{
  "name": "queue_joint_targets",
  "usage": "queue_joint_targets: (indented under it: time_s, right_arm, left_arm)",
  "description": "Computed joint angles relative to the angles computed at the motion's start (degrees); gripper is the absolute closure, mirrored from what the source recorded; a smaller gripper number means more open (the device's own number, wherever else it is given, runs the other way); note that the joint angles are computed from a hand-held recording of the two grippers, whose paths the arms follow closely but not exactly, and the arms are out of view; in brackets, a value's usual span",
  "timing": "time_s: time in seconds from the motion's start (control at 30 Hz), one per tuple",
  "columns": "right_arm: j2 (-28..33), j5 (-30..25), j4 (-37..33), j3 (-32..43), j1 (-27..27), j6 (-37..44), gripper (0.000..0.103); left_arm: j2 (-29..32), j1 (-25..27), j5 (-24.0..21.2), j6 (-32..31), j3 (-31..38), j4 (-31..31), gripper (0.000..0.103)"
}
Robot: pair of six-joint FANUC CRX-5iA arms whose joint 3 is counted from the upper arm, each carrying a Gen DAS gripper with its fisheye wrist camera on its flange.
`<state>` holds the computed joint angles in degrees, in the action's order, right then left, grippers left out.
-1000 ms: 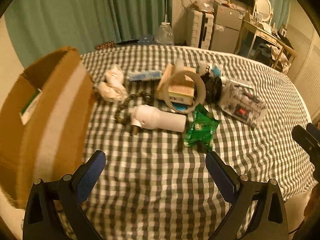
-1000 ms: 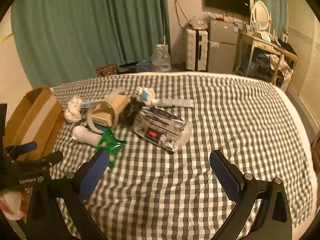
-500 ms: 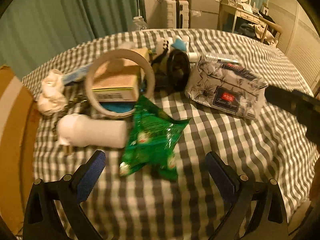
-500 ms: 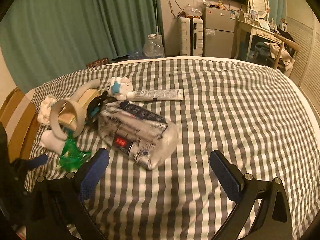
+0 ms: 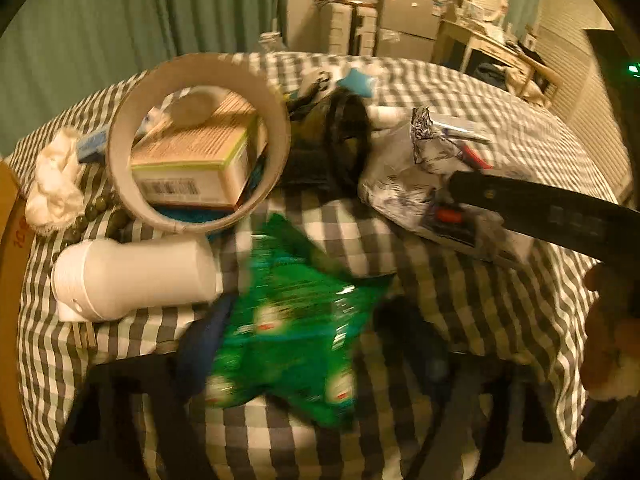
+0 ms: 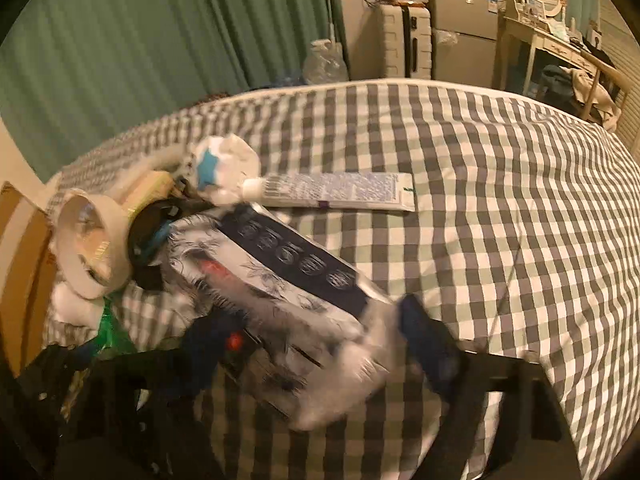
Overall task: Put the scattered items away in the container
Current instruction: 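Grasp the green snack bag with the left gripper while the right grasps the floral pack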
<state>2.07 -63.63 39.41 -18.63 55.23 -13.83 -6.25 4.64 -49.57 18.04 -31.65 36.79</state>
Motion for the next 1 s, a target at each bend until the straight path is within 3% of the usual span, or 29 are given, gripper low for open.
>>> queue_joint_targets:
  time_s: [0.1, 0.2, 0.3, 0.5, 1.0]
  right_arm:
    - [-0.5, 1.3, -0.8, -0.5, 0.1, -0.6, 0.045]
    - [-1.8, 3.2, -0.3, -2.0, 0.8, -1.7, 0.069]
    - [-3.6, 3.9, 0.2, -4.0, 2.8, -4.9, 0.079]
    - [-2.7, -1.8, -0.7, -1.0, 6.4, -3.7, 0.082]
    - [-1.8, -13.8, 1.9, 6.0, 17.3, -5.4, 0.082]
  left_arm:
    - [-0.4, 0.5, -2.4, -0.3, 0.7, -0.9, 0.065]
    - [0.3, 1.4, -5.1, 1.3, 2.1, -1.4, 0.067]
    - [0.7, 3.1, -7.9, 3.8, 3.8, -2.7, 0.068]
    - [-0.4, 7.0, -10.9, 4.7, 4.9, -3.7, 0.068]
    - [-6.5, 14.7, -16.7, 2.1, 5.8, 1.0, 0.068]
